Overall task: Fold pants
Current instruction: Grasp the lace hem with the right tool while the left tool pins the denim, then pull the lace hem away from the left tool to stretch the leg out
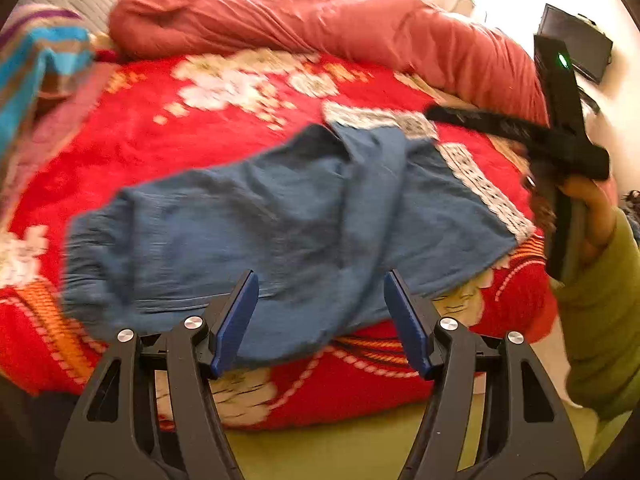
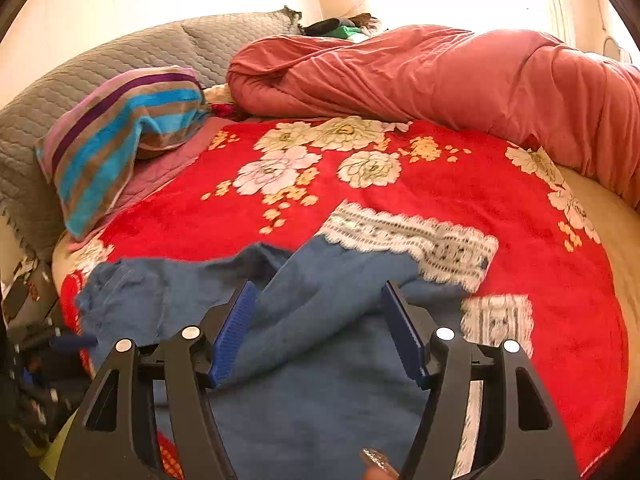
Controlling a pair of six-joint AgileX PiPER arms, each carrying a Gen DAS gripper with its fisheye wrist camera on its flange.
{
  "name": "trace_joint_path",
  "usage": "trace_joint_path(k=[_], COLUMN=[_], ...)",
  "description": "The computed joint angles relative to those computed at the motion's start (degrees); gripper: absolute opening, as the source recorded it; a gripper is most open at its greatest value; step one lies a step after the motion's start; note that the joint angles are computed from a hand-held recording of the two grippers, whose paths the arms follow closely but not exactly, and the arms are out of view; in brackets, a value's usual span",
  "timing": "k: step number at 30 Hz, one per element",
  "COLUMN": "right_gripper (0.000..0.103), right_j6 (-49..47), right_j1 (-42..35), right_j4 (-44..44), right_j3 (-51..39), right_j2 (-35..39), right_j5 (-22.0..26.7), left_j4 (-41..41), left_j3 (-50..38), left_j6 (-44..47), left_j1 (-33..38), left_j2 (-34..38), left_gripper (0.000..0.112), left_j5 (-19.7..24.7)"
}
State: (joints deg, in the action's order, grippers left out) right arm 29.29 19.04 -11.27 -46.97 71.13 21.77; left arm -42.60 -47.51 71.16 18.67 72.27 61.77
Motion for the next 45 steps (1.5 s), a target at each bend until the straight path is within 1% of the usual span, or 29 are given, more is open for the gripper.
trace_joint_path(k=[4,6,8,9,10,11,12,14,15,16,17,18,23,25,26,27,28,29,31,32,34,35,37,38,41,44,45], right_gripper=[0.064,0.064,0.064,0.064,0.064,0.064,0.064,0.064,0.064,0.064,0.064,0.064,0.064,0.044,0.034,0.023,0.016,0.012,0.01,0.01,0.01,0.01,0.01,0.01,0.01,0.01,0.01], right_j6=[-7.1,-9.6,-15.1,-15.1,-13.2,-13.2,-13.6,-11.6,-9.0,-7.0,-6.6,-5.6,-0.8,0.2,1.0,0.3,-1.9,-3.7,-3.8,-5.0,-8.0,-10.7,-14.0,-15.7,-21.7,-27.6,-29.3], right_j1=[-3.6,-4.5,-5.3,-5.2,-4.5,-4.1,-3.8,-3.1,-2.7,-2.4,-2.3,-2.3,-3.0,-3.2,-3.3,-3.8,-4.8,-6.0,-7.0,-7.9,-9.6,-10.8,-12.5,-13.5,-16.8,-20.5,-21.9], right_j4=[6.2,8.8,13.9,13.7,11.2,10.7,10.5,8.2,5.9,4.1,3.8,3.0,-1.7,-4.2,-5.7,-5.1,-2.4,0.2,0.8,2.6,6.9,10.4,14.3,16.3,23.5,30.2,31.9], right_j3=[-5.4,-8.9,-12.7,-14.8,-18.0,-19.9,-21.8,-26.2,-28.7,-30.7,-32.5,-35.2,-46.2,-48.0,-47.5,-46.4,-44.7,-42.3,-38.4,-35.3,-31.3,-28.5,-24.3,-21.5,-14.2,-8.4,-6.9], right_j2=[6.9,11.3,15.8,17.9,21.1,22.8,24.8,28.9,31.2,33.0,34.4,36.7,46.0,47.9,47.7,47.0,45.9,44.1,41.0,38.4,34.5,31.7,27.3,24.2,16.1,8.8,6.6], right_j5=[1.1,2.0,3.0,3.8,5.5,6.3,6.6,8.0,9.0,9.8,10.6,12.1,18.9,20.1,19.8,18.5,16.5,14.5,11.7,9.6,7.5,6.2,4.8,4.1,2.9,3.8,4.6], left_j4=[1.6,2.5,2.9,3.1,3.5,3.9,3.9,4.0,3.6,3.3,3.0,2.7,0.8,0.4,0.3,0.2,0.1,0.1,0.1,0.1,0.1,0.1,0.0,-0.2,-0.6,-1.1,-1.3], left_j3=[-0.9,-1.2,-1.8,-1.9,-1.8,-1.7,-1.6,-1.8,-1.7,-1.6,-1.3,-0.8,0.4,0.5,0.4,0.5,0.6,0.8,0.7,0.9,1.3,1.3,1.3,1.4,1.4,1.6,1.7], left_j6=[-4.7,-7.2,-8.8,-9.9,-10.9,-12.3,-12.8,-14.5,-14.6,-14.5,-13.9,-13.0,-9.7,-8.9,-8.6,-8.3,-7.9,-7.7,-7.3,-7.2,-7.1,-7.2,-7.2,-7.2,-7.0,-7.0,-6.9], left_j1=[-6.7,-10.7,-13.1,-15.1,-16.7,-18.7,-19.6,-21.5,-21.8,-22.2,-22.4,-22.5,-21.3,-20.7,-20.5,-20.2,-20.0,-19.8,-19.8,-19.8,-19.6,-19.5,-19.2,-18.8,-18.1,-17.7,-17.6], left_j2=[3.8,5.8,7.7,8.9,9.4,10.0,10.5,11.4,11.5,11.5,11.2,10.9,10.9,10.9,11.1,11.0,10.7,10.5,10.6,10.4,9.7,9.7,9.5,9.4,8.9,8.4,8.2], left_gripper=[0.056,0.053,0.053,0.053,0.053,0.053,0.053,0.053,0.05,0.043,0.034,0.029,0.028,0.028,0.028,0.028,0.028,0.028,0.028,0.028,0.028,0.029,0.032,0.036,0.044,0.056,0.056], left_j5=[-1.9,-4.3,-4.6,-5.8,-7.4,-9.9,-11.4,-13.4,-13.6,-13.6,-13.7,-13.9,-14.0,-13.5,-13.3,-12.9,-12.7,-12.8,-13.0,-13.1,-13.1,-13.2,-13.1,-13.0,-13.7,-14.5,-15.0])
